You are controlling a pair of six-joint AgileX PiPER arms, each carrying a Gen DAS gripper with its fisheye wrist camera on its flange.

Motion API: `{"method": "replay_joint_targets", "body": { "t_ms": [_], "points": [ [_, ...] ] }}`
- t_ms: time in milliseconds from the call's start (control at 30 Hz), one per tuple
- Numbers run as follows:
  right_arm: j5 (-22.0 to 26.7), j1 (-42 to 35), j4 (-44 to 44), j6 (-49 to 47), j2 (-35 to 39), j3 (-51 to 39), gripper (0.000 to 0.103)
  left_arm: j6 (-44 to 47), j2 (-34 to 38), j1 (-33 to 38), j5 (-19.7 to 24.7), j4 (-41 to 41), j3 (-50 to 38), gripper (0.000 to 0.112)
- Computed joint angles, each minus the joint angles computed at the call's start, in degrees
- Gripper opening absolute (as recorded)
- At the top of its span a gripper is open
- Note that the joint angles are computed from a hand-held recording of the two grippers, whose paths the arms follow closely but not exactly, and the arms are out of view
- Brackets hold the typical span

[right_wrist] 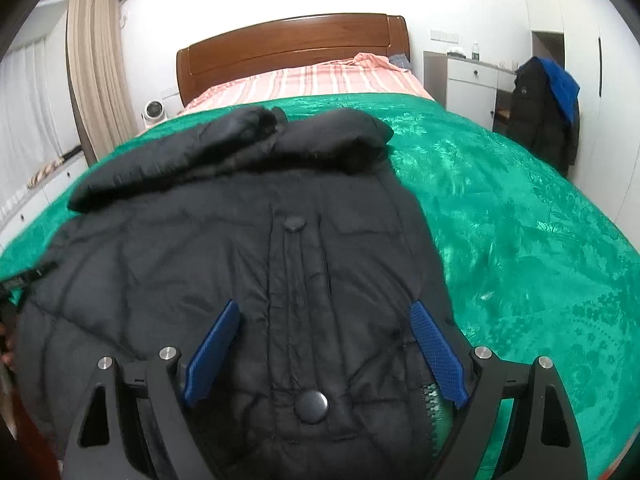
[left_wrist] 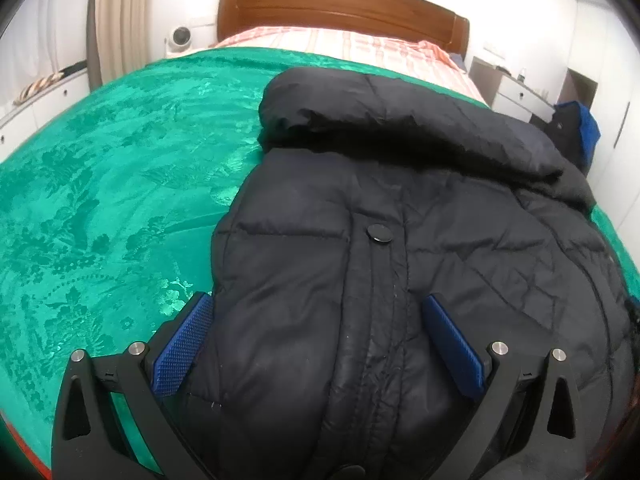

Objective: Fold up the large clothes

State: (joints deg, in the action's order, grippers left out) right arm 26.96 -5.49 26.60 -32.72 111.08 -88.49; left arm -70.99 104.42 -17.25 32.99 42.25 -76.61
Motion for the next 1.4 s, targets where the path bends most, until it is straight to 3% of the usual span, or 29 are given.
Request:
{"method": "replay_joint_targets", "body": {
  "t_ms": [100,300,433,633,1000,1400],
  "points": [
    [-2.0,1.9,-5.2,3.2,0.2,0.3,0.097,-0.2,0.0,0.1,-0.2,0.2,0.2,0.103],
    [-7.5,2.3,-3.4,0.1,-0.2,4.0,0.099,-1.7,-0.5,0.2,-1.1,0.9,1.4,0.103],
    [-11.2,3.8,-8.8,4.3,-0.4,6.0,0.101,-4.0,-0.3,-0.2,-1.1,3.2,1.8,0.103],
    [-10.9,3.3,-5.6,0.9,0.0,5.6,0.102,-5.5,0.0,-0.8,-0.1,4.7,1.6,0.103],
    [-8.5,2.9,-4.5,-0.2,0.6,3.9,0.102,-0.9,-0.7,-1.3,4.0,-0.8,0.7,0.103],
    [-8.7,3.0,-5.0,0.2,0.6,3.9,0.103,0.5,-0.6,-1.4,4.6,-1.6,0.7,0.103]
  ]
}}
